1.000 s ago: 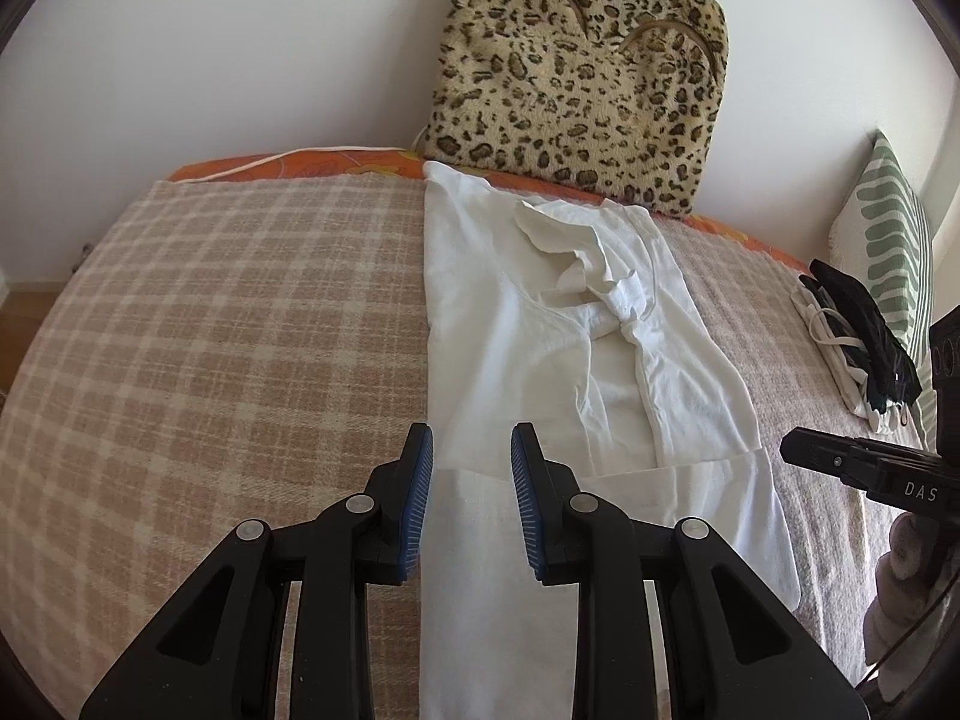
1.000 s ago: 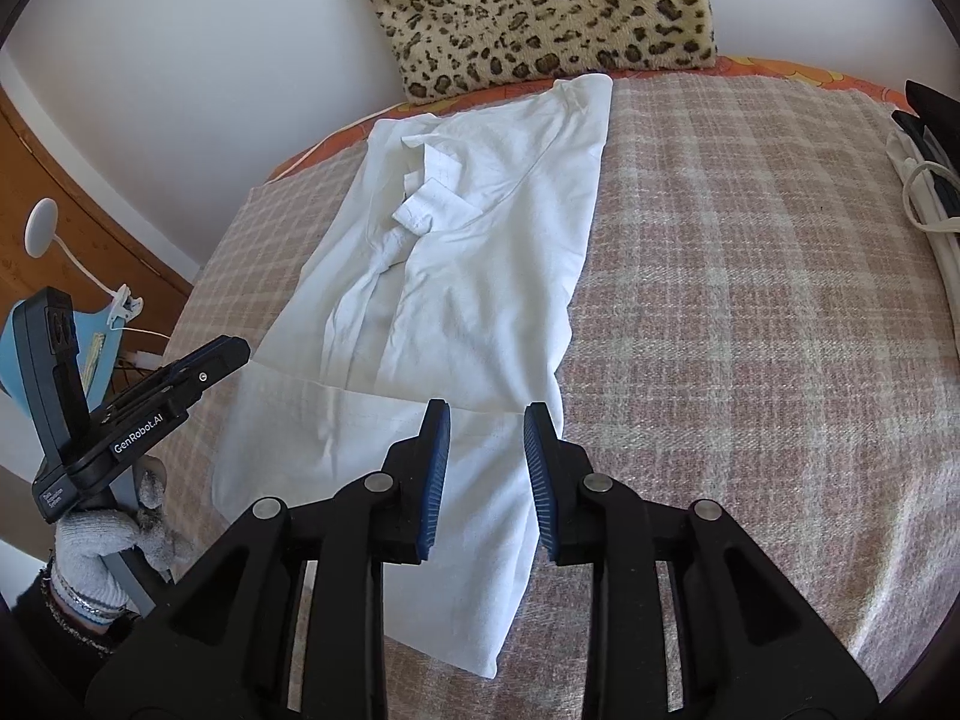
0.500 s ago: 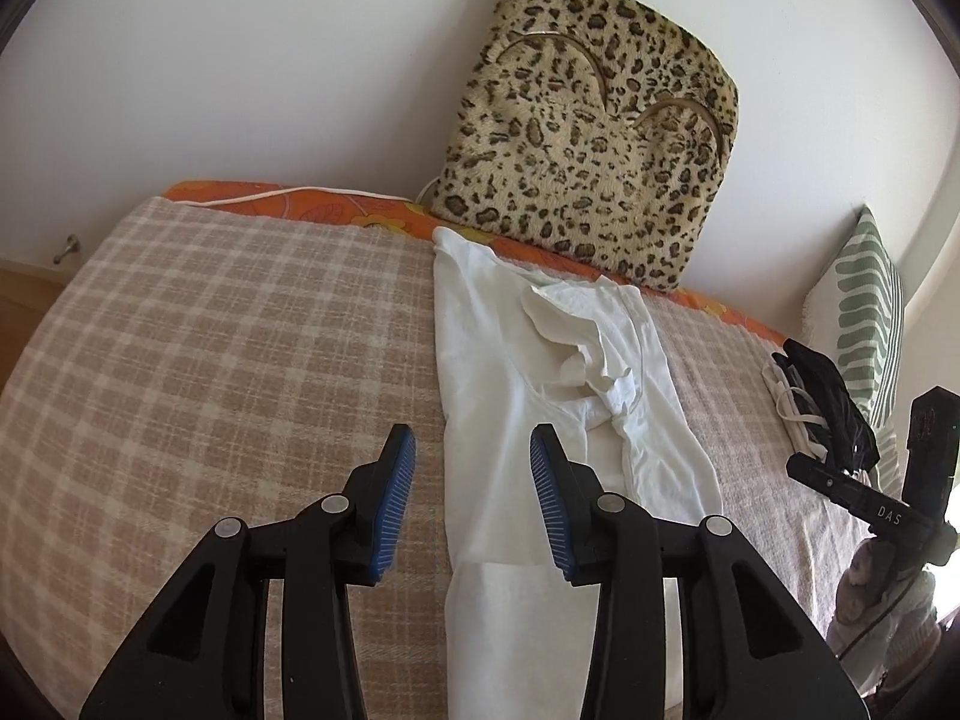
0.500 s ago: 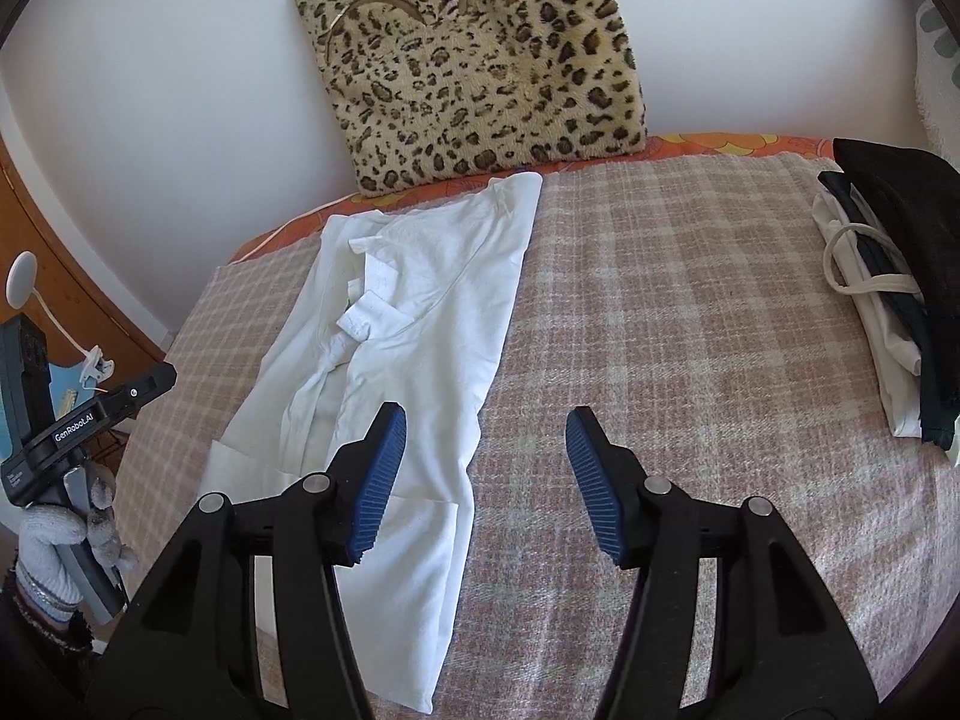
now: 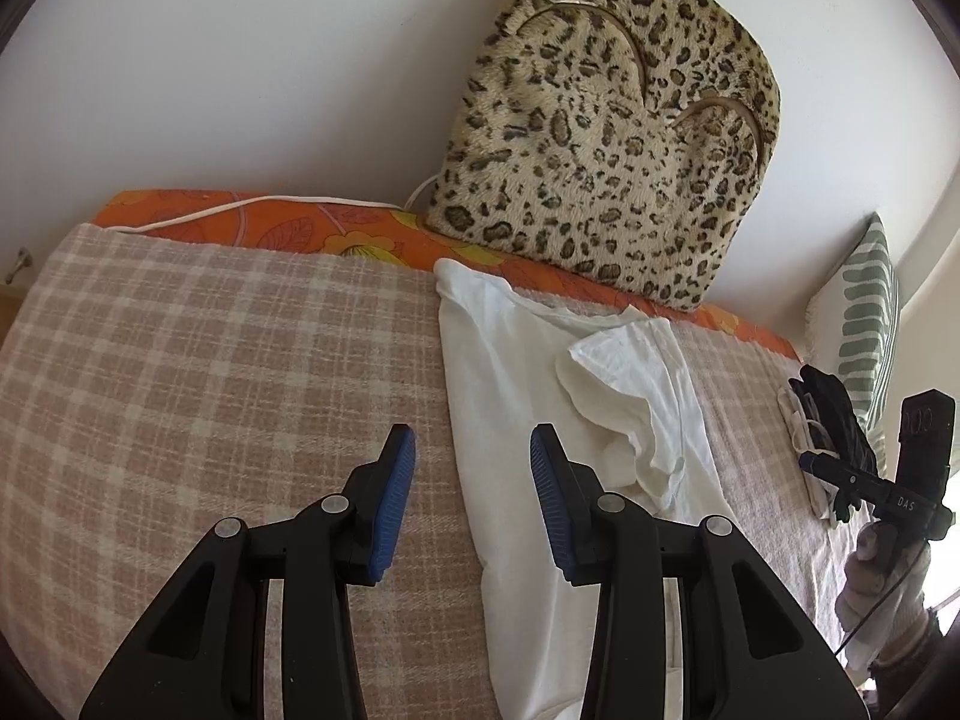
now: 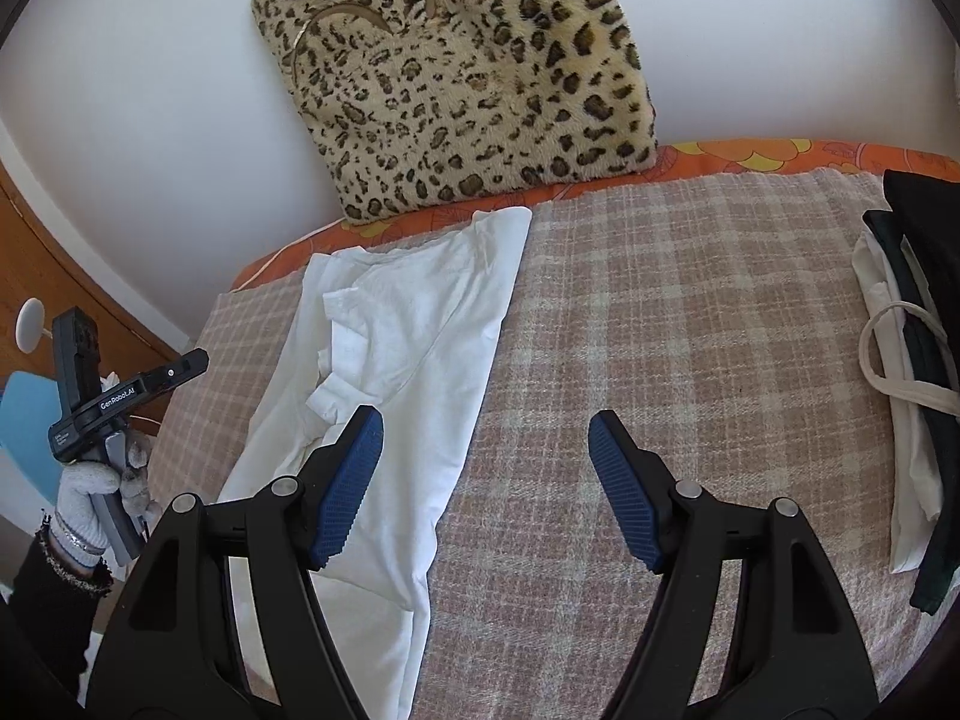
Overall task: Fold small clothes
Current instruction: 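Move both tools along the shirt to its collar end, then close both tools on the collar end of the shirt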
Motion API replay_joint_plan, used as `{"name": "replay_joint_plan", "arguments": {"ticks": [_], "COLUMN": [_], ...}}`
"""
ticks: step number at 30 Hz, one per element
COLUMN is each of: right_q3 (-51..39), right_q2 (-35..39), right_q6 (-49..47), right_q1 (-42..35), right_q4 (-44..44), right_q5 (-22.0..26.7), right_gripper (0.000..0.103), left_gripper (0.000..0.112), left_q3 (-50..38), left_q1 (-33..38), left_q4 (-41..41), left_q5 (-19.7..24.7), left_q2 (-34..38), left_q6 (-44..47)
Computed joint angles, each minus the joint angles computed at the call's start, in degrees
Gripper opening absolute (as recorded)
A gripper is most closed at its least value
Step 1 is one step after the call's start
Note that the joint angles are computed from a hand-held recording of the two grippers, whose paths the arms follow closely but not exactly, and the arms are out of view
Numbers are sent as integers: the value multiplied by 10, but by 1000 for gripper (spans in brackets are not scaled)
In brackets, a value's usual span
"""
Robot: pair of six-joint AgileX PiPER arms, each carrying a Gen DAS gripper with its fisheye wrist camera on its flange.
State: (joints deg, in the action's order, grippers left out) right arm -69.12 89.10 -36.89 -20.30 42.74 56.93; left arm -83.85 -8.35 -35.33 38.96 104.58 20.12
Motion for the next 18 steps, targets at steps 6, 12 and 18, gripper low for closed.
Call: {"name": "replay_joint_plan", "arguments": {"ticks": [6,12,18], "right_q3": [-116,-262,-401], "right_q2": [113,235,343], "right_q6": [23,71,128], "right_q1": [9,34,50], "right_q4": [21,10,2], "right_q5": [32,58,99], "right_gripper": [74,69,66], "left_gripper": [48,48,48], "left_q3": [-132,-245,-340], "left_q1": [8,16,26], "left_q4": [-23,-29,-42], "left_q5": [59,87,122], "left_q2": [104,197,268], "left_q6": [-3,-38,-65]}}
